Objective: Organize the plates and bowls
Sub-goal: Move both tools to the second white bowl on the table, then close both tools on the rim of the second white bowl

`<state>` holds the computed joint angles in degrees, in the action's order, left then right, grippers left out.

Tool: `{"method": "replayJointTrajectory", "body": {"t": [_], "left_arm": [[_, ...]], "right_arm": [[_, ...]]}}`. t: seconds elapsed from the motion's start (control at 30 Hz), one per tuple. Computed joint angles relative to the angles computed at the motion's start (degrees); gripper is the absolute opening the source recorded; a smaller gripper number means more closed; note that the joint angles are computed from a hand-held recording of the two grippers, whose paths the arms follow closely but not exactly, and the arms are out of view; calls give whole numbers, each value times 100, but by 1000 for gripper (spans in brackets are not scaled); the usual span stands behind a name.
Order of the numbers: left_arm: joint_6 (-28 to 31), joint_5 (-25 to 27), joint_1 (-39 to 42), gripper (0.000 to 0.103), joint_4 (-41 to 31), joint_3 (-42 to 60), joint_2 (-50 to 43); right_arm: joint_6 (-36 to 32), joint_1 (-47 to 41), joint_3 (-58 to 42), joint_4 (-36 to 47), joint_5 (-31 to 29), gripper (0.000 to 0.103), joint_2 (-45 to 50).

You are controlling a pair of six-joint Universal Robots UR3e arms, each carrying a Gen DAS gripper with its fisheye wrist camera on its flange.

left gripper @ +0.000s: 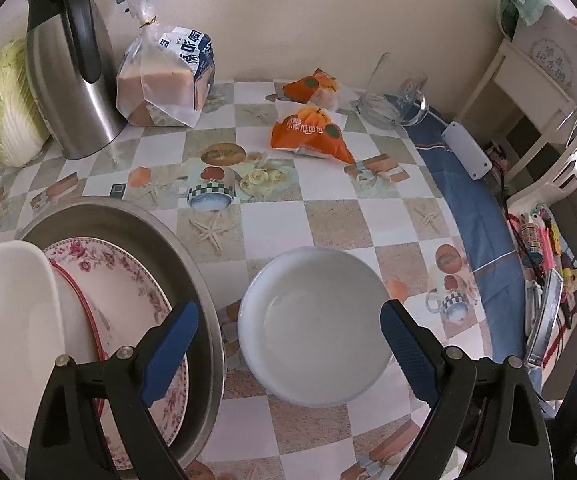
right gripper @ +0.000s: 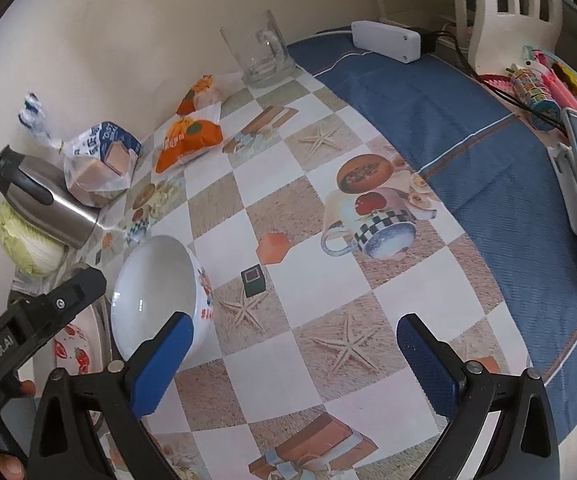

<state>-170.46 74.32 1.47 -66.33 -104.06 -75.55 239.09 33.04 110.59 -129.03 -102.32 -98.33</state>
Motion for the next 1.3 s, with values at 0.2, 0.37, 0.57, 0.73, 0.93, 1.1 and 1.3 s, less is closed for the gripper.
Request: {"method": "replayJointTrajectory", "body": {"t": [0.2, 0.37, 0.57, 0.73, 0.93, 1.1, 1.3], "left_arm": [[41, -182, 110, 93, 10, -42, -8], [65, -262, 156, 93, -19, -40, -4], [137, -329, 198, 93, -49, -41, 3], [167, -480, 312, 92, -101, -51, 35], [186, -595, 385, 92, -159, -40, 60], [220, -728, 486, 92, -268, -39, 95], [168, -745, 486, 92, -298, -42, 77]], "right_arm": [[-87, 82, -200, -97, -8, 103, 401], [-91, 179, -396, -196, -124, 103, 667], [-150, 320, -719, -254, -165, 100, 1012], [-68, 388, -913, -235, -218, 90, 1270], [-76, 498, -1187, -285, -286, 76, 1586], [-76, 523, -1333, -313, -174, 67, 1781], [105, 449, -1206, -105, -187, 60, 1652]]}}
